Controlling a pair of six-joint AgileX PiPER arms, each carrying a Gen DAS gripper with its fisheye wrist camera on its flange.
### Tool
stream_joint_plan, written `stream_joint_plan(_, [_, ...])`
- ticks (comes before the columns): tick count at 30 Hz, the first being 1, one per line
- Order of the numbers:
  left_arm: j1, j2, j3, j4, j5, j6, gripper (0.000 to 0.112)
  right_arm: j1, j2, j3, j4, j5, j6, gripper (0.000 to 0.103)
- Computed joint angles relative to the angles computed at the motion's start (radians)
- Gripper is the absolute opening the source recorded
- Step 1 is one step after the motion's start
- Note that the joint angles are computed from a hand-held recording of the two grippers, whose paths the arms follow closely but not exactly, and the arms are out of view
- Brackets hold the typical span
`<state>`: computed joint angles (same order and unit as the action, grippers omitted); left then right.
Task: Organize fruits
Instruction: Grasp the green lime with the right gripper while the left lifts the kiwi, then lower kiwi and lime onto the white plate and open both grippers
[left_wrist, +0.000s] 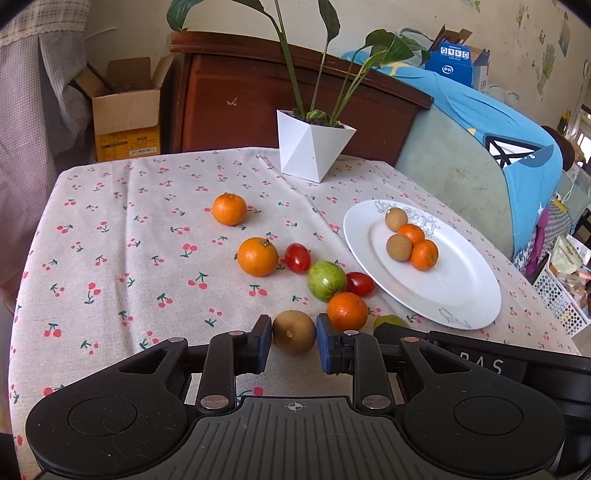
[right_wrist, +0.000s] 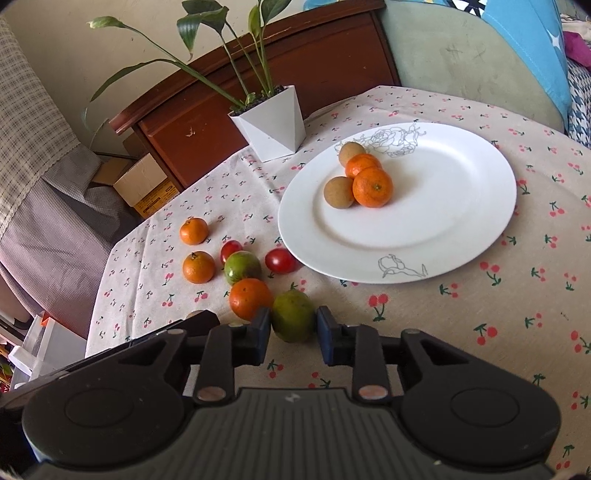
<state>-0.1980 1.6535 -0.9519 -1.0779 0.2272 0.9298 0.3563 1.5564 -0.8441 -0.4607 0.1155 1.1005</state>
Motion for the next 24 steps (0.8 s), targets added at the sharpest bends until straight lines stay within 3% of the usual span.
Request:
stream_joint_plan(6, [-0.004, 0.001, 0.004, -0.021, -0.007, 0.032, 0.024, 0.001, 0.002, -0.002, 0.001, 0.004, -0.011, 0.027])
stream_joint_plan(9, [-0.029, 0.006, 0.014, 0.024, -0.047, 0.010, 0.022, 0.012, 0.004, -0.008, -0.082, 0.020, 0.063, 0.027])
stream_joint_plan(14, [-0.042, 0.005, 0.022, 0.001, -0.075, 0.046, 0.023, -0.001, -0.003, -0.001, 0.029, 0.010, -0.030, 0.027])
stream_joint_plan(18, [-0.046, -0.009, 0.022, 0.006, -0.076, 0.033, 0.023, -0.021, -0.031, 0.008, 0.211, 0.005, -0.184, 0.026])
stream_joint_plan(21, [-0.043, -0.025, 0.011, -0.054, -0.050, 0.074, 0.023, -0.035, -0.068, 0.002, 0.186, 0.028, -0.177, 0.026])
stream_joint_plan(24, [-0.047, -0.024, -0.020, -0.075, 0.001, 0.069, 0.023, -0.077, -0.097, -0.013, 0.298, 0.061, -0.300, 0.026])
